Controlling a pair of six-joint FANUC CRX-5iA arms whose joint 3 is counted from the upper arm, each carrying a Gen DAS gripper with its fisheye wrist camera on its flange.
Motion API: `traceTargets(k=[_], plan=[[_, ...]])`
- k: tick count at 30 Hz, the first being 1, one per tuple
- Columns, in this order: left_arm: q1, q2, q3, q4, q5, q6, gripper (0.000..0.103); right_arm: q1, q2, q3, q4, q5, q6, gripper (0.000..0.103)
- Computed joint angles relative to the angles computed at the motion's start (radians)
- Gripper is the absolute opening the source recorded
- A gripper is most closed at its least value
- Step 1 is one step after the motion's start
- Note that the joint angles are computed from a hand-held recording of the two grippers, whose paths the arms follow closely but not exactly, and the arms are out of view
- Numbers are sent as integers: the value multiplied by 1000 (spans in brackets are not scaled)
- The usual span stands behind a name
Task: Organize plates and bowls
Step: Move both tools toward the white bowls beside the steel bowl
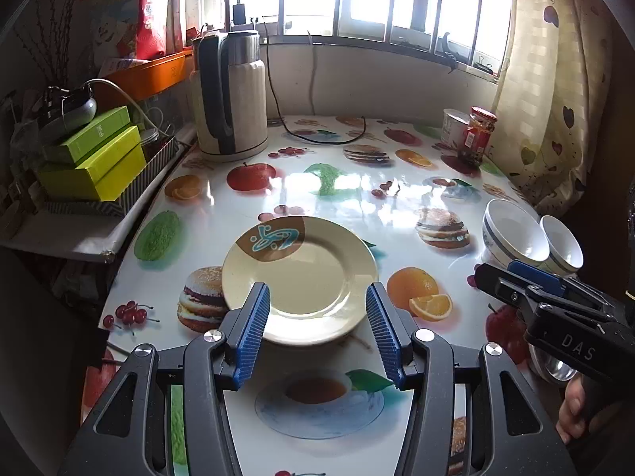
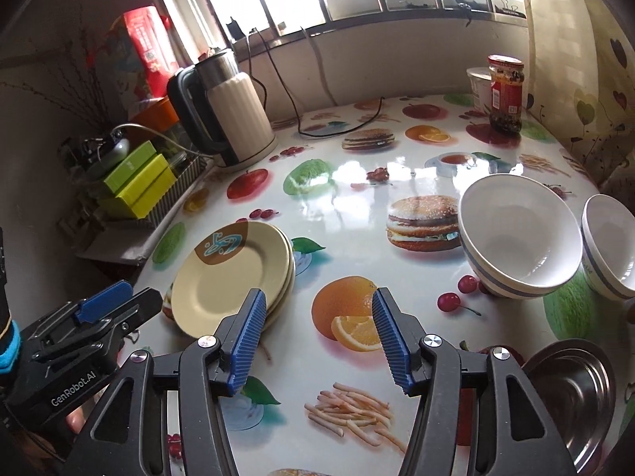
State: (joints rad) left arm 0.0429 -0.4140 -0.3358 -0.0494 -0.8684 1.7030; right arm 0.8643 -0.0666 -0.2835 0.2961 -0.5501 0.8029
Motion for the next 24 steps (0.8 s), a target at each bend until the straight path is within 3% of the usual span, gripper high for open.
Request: traceTargets(k=[12,24], plan=[[-173,70,80,-58,14,78,52,-37,-174,-168,231,-25,-204,57],[-269,168,191,-61,27,72,52,-113,-253,-214,266,-49,-223,57]])
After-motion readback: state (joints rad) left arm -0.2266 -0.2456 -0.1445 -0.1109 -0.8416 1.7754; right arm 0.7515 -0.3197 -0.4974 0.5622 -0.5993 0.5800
